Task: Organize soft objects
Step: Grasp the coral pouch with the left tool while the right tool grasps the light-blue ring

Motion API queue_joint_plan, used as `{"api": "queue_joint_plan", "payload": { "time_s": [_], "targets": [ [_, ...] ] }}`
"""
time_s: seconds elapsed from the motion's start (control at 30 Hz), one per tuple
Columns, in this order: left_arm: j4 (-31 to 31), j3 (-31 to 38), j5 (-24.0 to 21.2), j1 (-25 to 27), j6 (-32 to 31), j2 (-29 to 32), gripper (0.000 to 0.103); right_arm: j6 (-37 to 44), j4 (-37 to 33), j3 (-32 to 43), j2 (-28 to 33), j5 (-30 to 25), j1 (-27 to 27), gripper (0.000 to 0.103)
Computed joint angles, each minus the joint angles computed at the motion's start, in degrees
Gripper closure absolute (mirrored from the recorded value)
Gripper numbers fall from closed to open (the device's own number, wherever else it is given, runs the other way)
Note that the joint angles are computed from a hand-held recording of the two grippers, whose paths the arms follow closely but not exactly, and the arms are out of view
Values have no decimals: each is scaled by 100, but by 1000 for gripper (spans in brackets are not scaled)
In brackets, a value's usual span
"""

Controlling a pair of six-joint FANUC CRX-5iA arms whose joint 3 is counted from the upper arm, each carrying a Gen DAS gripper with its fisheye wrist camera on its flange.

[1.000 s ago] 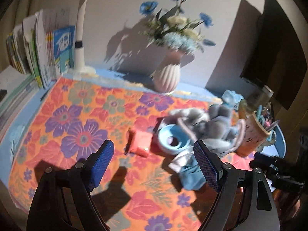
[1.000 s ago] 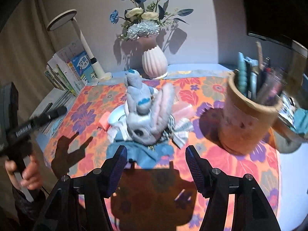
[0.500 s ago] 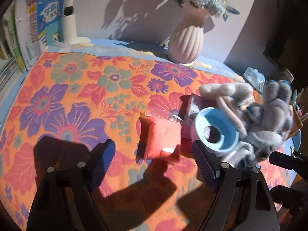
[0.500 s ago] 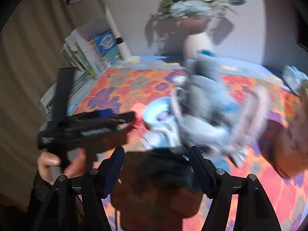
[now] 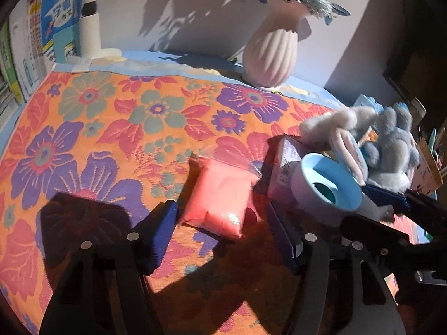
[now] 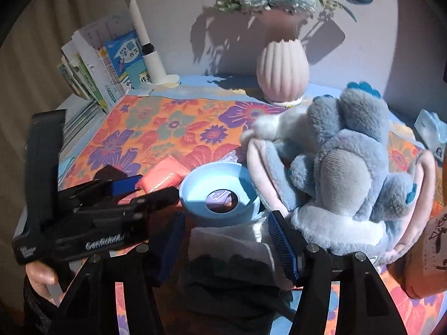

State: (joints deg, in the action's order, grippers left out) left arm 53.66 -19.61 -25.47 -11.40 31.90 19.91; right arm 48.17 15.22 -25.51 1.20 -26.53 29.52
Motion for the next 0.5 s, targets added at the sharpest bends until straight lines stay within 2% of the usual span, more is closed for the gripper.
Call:
{"api": "queue_joint_plan", "payload": {
  "time_s": [0.07,0.17,0.2,0.33,0.43,0.47,0.5],
  "targets": [
    [33,17,-24,11,10,18,41,-38,203,56,93,-47,33,41],
    [163,17,-17,15,5,47,61,-232,443,199,253,-185,84,30],
    [164,11,11,22,51,46,64,-227,417,250,298,-204,84,28],
    [695,-43,-229,102,-219,85,65,-172,501,449,525,-429,108,28],
    [857,-81,-277,139,-244,67,66,-283,739,326,513,-325,121,28],
    [910,-121,-235,131,-271,36,66,-402,883,287,523,-301,131,31],
    [1021,-195,-162,112,-371,-21,66,-508,1020,257,537,-294,150,38]
  ]
}}
